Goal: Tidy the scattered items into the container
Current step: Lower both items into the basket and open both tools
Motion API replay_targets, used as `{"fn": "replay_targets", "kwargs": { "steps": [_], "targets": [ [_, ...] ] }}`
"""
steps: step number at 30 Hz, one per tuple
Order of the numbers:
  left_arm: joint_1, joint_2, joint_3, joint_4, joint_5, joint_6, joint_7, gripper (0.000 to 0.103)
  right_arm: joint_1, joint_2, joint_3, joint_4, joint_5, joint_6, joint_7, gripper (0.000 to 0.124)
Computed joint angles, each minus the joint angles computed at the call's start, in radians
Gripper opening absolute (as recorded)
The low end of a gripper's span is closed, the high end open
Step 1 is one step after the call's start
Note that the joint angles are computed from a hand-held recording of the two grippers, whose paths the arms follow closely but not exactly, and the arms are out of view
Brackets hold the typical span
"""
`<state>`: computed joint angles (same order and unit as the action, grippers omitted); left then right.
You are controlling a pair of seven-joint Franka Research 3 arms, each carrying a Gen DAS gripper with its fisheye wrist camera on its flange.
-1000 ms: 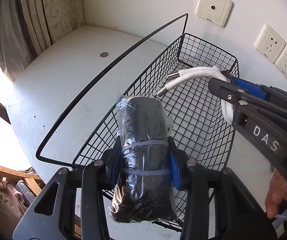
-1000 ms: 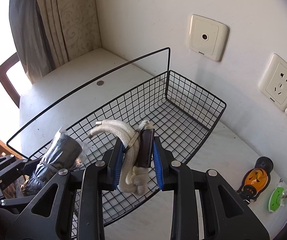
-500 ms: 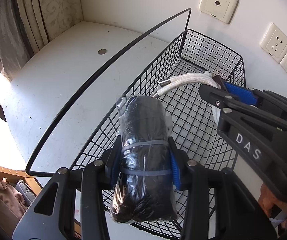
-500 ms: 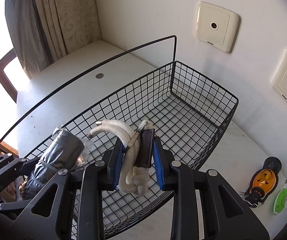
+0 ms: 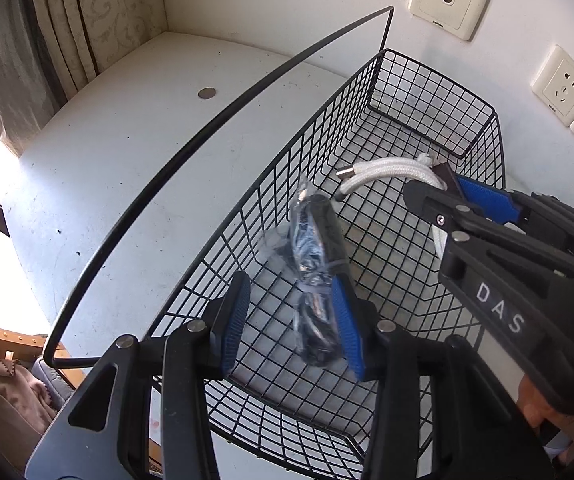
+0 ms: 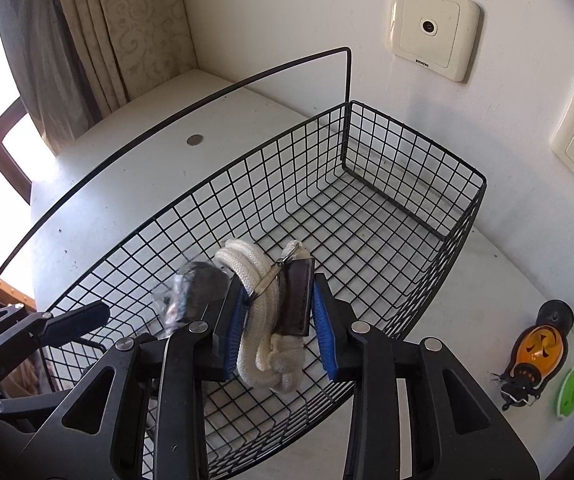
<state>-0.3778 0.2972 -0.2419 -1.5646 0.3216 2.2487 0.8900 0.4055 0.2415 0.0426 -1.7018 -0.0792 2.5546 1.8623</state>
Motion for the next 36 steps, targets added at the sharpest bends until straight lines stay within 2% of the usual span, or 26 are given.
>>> {"fn": "replay_targets", "kwargs": {
  "steps": [4,8,21,26,30,32,34,36],
  "targets": [
    [0.002,-0.005,0.0,-0.004,-0.003,0.003,0.002,0.039,0.003,0.003,0.0,0.008,-0.001,-0.018,0.007,0.035],
    [0.006,-0.014,0.0,-0.013,-0.006,0.011,0.004,0.039,0.008,0.0,-0.002,0.01,-0.01,-0.022,0.025,0.045],
    [0.013,-0.045,-0.005,-0.039,-0.015,0.028,0.01,0.039,0.012,-0.043,-0.001,-0.029,-0.056,-0.001,0.081,0.048],
    [0.016,-0.054,-0.008,-0.051,-0.023,0.046,0.02,0.04,0.016,-0.064,-0.004,-0.049,-0.105,0.005,0.135,0.06],
    [0.017,-0.059,-0.01,-0.057,-0.028,0.05,0.026,0.041,0.014,-0.078,-0.001,-0.062,-0.137,0.008,0.164,0.064],
    [0.019,-0.061,-0.012,-0.06,-0.037,0.055,0.03,0.045,0.012,-0.083,0.001,-0.066,-0.149,0.008,0.176,0.065],
    [0.018,-0.066,-0.011,-0.064,-0.033,0.063,0.029,0.058,0.01,-0.086,0.005,-0.068,-0.152,0.007,0.177,0.066],
    [0.02,-0.069,-0.013,-0.067,-0.039,0.075,0.037,0.061,0.01,-0.088,0.006,-0.069,-0.167,0.009,0.184,0.066]
  ]
}}
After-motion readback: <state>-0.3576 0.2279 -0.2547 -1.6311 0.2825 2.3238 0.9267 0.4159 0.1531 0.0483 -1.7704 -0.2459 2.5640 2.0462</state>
